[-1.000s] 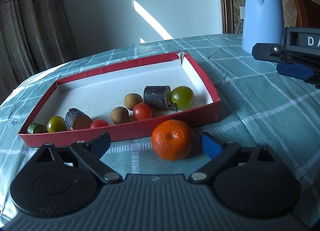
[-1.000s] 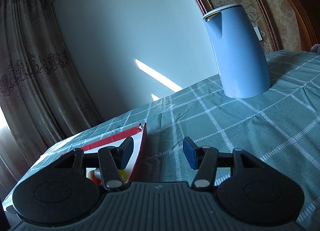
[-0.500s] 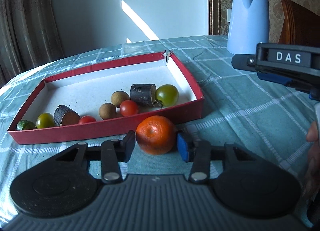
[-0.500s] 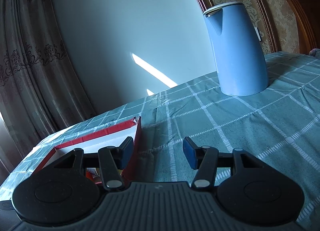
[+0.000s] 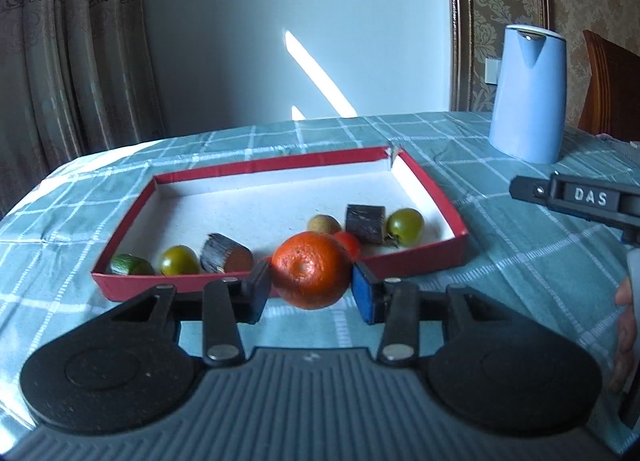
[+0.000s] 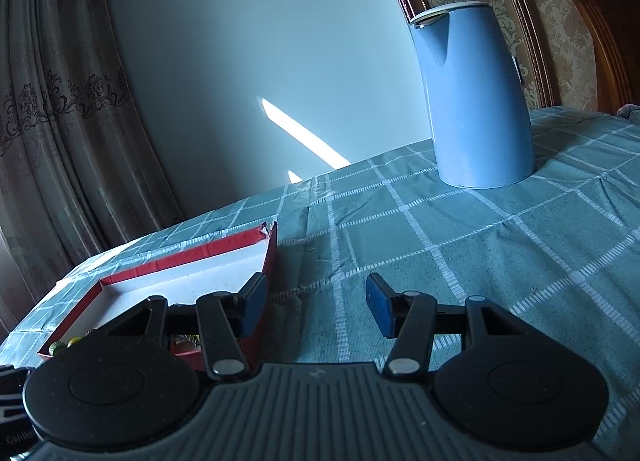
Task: Organize fruits
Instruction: 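Carry the mandarin into the tray and open the left gripper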
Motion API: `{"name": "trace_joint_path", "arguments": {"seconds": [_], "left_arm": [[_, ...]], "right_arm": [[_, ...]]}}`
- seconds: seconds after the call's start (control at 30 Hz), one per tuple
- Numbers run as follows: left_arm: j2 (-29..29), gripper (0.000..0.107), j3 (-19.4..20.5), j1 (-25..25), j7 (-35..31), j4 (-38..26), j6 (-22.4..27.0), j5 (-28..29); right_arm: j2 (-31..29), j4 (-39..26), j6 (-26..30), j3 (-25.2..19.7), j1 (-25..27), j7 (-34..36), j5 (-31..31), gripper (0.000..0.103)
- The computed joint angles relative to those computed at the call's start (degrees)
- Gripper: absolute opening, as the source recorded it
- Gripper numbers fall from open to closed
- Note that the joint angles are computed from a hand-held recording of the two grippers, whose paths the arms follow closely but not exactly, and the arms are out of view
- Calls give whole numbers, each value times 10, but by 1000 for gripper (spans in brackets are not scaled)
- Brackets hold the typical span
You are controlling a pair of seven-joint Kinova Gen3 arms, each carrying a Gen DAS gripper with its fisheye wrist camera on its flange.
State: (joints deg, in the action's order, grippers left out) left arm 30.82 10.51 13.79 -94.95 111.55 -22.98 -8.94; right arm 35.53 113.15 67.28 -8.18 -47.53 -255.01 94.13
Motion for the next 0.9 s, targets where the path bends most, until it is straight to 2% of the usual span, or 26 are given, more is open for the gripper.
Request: {"name": "trace_joint_path", "arguments": {"seconds": [0.17,0.23,0.27,0.37,0.43,0.73,0.9], "left_arm": [[10,41,-58,34,-21,-48,8,71],[23,41,-91,60,-41,-80,25,113],[29,41,-96,61,-46,-97,38,124],[49,41,-90,49,-46,-144,83,130],[59,41,-100,54,-45,-163,98,139],[76,41,-72,24,-28,-176,101,118],[82,41,-74,25,-25,-181,107,112]], "right_arm": [[0,-2,-7,-1,3,4,1,54],[1,-5,-10,-1,4,8,0,54],[2,-6,-12,0,4,12,0,54],[3,-9,-14,1,4,19,0,54],[2,-9,-18,1,4,20,0,54],[3,-11,-22,1,4,29,7,54],[3,-13,-26,1,6,34,7,54]]}}
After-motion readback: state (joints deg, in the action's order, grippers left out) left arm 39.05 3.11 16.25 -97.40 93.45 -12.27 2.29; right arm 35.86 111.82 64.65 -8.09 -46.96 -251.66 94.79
